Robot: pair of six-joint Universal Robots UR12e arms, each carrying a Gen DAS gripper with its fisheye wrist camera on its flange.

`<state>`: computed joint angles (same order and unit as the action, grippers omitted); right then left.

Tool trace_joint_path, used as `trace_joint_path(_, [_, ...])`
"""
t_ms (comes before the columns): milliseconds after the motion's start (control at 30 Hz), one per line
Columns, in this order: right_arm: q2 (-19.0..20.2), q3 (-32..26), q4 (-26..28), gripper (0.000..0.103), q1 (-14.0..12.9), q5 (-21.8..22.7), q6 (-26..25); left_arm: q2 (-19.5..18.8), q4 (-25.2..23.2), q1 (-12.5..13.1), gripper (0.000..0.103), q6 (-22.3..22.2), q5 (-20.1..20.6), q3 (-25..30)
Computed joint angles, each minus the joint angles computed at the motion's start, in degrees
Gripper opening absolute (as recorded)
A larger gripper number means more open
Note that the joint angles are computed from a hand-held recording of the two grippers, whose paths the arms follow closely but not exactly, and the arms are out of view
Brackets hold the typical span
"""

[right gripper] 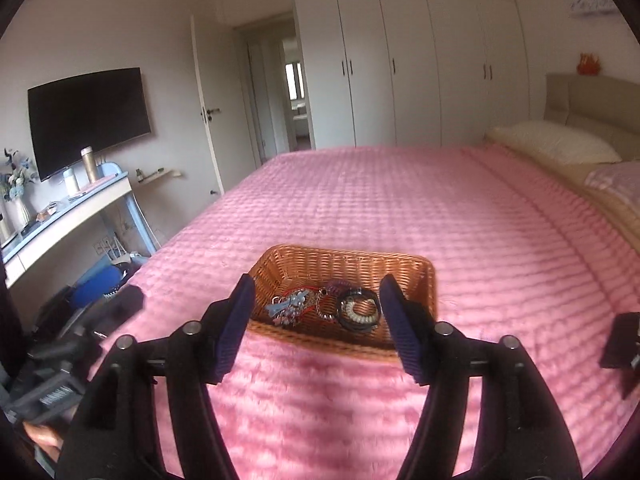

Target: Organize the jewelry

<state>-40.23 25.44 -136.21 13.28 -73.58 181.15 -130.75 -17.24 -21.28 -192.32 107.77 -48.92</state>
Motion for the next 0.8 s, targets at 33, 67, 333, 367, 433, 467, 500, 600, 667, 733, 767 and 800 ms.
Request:
trace_joint_path(33, [-2.5, 4.6, -2.9, 0.069, -0.1, -0.1, 0.3, 1.1, 1.4, -0.6, 0.080, 0.3, 1.2, -1.6])
trace_joint_path(67, [-3.7, 6.8, -4.8, 0.069, -0.1, 0.0, 0.4, 1.7, 2.3, -1.0, 0.080, 0.6, 2.1, -2.4])
trace_joint_path(333, [-13.0, 25.6, -22.2, 0.079, 0.5, -3.8, 0.7, 5.1, 10.0, -4.5, 0.089, 3.1, 11.2, -9.3])
trace_joint_path(367, [-13.5, 27.2, -24.1, 0.079, 0.7, -4.8, 0.4, 5.0, 11.0, -4.8, 0.089, 4.0, 12.6, -9.7])
trace_joint_path(433, [-14.8, 31.0, -29.2, 0.080, 1.1, -7.0, -0.8, 4.5, 12.9, -5.6, 0.089, 5.2, 15.3, -10.3])
trace_joint_path(467, [-15.1, 32.8, -32.1, 0.082, 1.4, -8.8, -1.5, 4.4, 13.4, -5.9, 0.089, 5.2, 16.3, -10.4])
trace_joint_path(500, [-15.5, 34.1, -33.9, 0.085, 1.5, -10.0, -1.9, 4.0, 14.3, -6.1, 0.090, 4.7, 17.4, -10.6])
trace_joint_path(600, [-15.6, 36.9, -39.1, 0.089, 1.9, -13.0, -3.1, 2.4, 16.1, -6.6, 0.090, 4.7, 20.5, -9.8])
trace_joint_path(667, [-15.3, 37.5, -40.8, 0.091, 2.1, -14.3, -3.7, 1.0, 16.0, -6.8, 0.090, 7.0, 21.6, -8.3])
trace_joint_path(733, [-14.6, 37.6, -41.7, 0.091, 2.2, -15.0, -3.6, 0.5, 15.7, -6.6, 0.090, 7.7, 21.1, -8.1])
trace_joint_path(767, [-14.4, 37.7, -42.2, 0.091, 2.2, -15.3, -3.3, 0.7, 15.6, -6.6, 0.090, 7.2, 21.3, -8.7])
trace_joint_path(800, [-13.7, 37.3, -42.7, 0.091, 2.2, -15.6, -2.4, 0.4, 15.2, -6.6, 0.090, 6.6, 21.7, -8.6])
